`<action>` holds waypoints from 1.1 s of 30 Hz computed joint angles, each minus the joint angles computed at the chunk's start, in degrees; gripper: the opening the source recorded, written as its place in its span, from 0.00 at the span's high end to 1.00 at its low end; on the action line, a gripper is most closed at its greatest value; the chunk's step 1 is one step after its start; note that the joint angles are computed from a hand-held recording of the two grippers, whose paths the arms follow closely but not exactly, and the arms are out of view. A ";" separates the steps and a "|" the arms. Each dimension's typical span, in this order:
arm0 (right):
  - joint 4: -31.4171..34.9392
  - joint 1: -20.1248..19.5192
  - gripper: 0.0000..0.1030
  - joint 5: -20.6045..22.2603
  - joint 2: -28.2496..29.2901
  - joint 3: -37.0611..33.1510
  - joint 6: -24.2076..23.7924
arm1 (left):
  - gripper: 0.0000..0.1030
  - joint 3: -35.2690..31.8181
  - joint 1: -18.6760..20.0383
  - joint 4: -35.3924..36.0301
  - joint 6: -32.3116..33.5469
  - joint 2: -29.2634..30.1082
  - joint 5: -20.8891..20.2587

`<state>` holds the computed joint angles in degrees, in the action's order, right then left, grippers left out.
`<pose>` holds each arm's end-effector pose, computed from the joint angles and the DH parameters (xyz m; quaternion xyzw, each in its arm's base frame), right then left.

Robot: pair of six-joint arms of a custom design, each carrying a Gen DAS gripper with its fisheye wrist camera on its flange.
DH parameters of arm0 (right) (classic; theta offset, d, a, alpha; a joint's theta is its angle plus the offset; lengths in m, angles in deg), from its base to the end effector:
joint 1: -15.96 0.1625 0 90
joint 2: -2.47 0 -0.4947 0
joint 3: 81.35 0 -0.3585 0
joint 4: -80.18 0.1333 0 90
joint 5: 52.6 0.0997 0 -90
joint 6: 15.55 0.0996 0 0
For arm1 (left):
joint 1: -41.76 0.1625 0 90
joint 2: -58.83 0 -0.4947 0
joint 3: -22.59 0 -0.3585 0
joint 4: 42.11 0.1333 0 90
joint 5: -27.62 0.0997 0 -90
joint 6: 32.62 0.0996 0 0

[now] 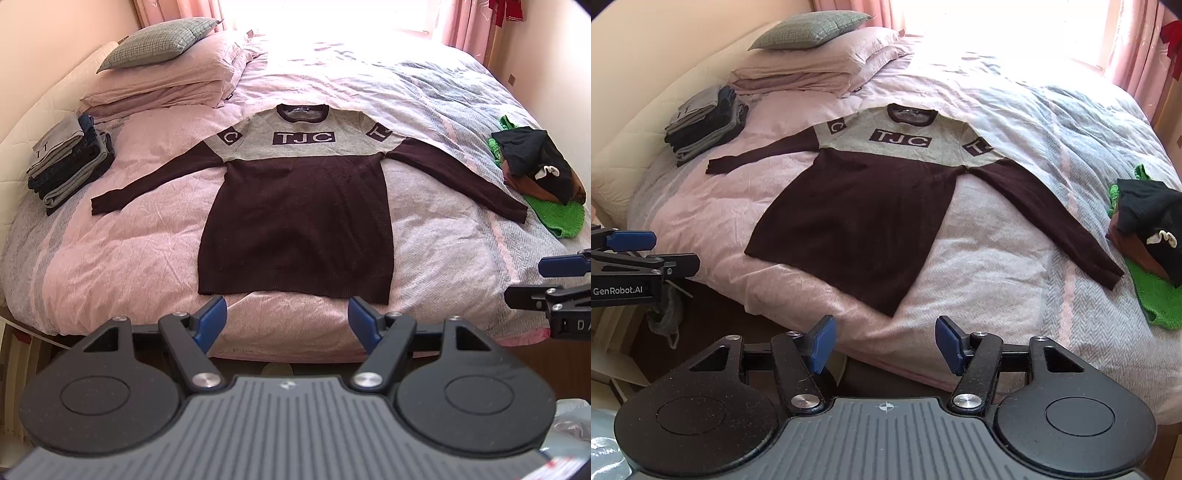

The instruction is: Fold large clothes

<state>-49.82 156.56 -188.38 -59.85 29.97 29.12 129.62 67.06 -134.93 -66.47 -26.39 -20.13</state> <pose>0.4663 -0.3029 0.2458 0.0780 -0.9156 0.2378 0.3147 -0.3161 -0.3710 0.4201 0.3020 0.8711 -0.1690 0.3485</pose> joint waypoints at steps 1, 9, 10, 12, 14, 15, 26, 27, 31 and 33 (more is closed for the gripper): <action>-0.19 -0.06 0.45 0.00 -0.11 0.09 -0.24 | 0.33 0.03 -0.11 -0.13 -0.15 0.09 0.04; -1.89 -0.39 0.45 -0.60 -1.02 0.86 -2.70 | 0.32 0.41 -0.63 -1.37 -0.82 0.84 0.31; -2.03 -0.44 0.45 -0.65 -1.07 0.89 -2.84 | 0.32 0.48 -0.74 -1.50 -1.01 1.00 0.33; -2.59 -0.57 0.45 -0.75 -1.42 1.25 -3.45 | 0.32 0.57 -0.90 -1.96 -1.16 1.27 0.44; -3.07 -0.76 0.45 -0.85 -1.85 1.58 -4.09 | 0.32 0.68 -1.04 -2.44 -1.26 1.60 0.65; -3.22 -0.84 0.45 -0.92 -2.02 1.66 -4.39 | 0.32 0.70 -1.09 -2.68 -1.25 1.76 0.68; -4.63 -2.75 0.45 -1.83 -3.68 2.48 -7.49 | 0.31 1.13 -0.17 -7.17 0.57 4.16 0.79; -4.93 -3.02 0.45 -1.83 -3.57 2.35 -8.01 | 0.31 1.04 0.15 -7.35 0.58 4.32 0.85; -6.23 -4.31 0.45 -1.84 -2.43 1.22 -11.20 | 0.31 0.17 2.10 -8.44 1.39 5.13 1.62; -7.04 -5.06 0.45 -1.70 -1.51 0.46 -13.01 | 0.31 -0.46 3.48 -9.27 2.29 5.66 2.04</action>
<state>-56.86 151.50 -190.08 -61.35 30.43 16.11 129.16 70.54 -144.20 -64.18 -20.73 -18.09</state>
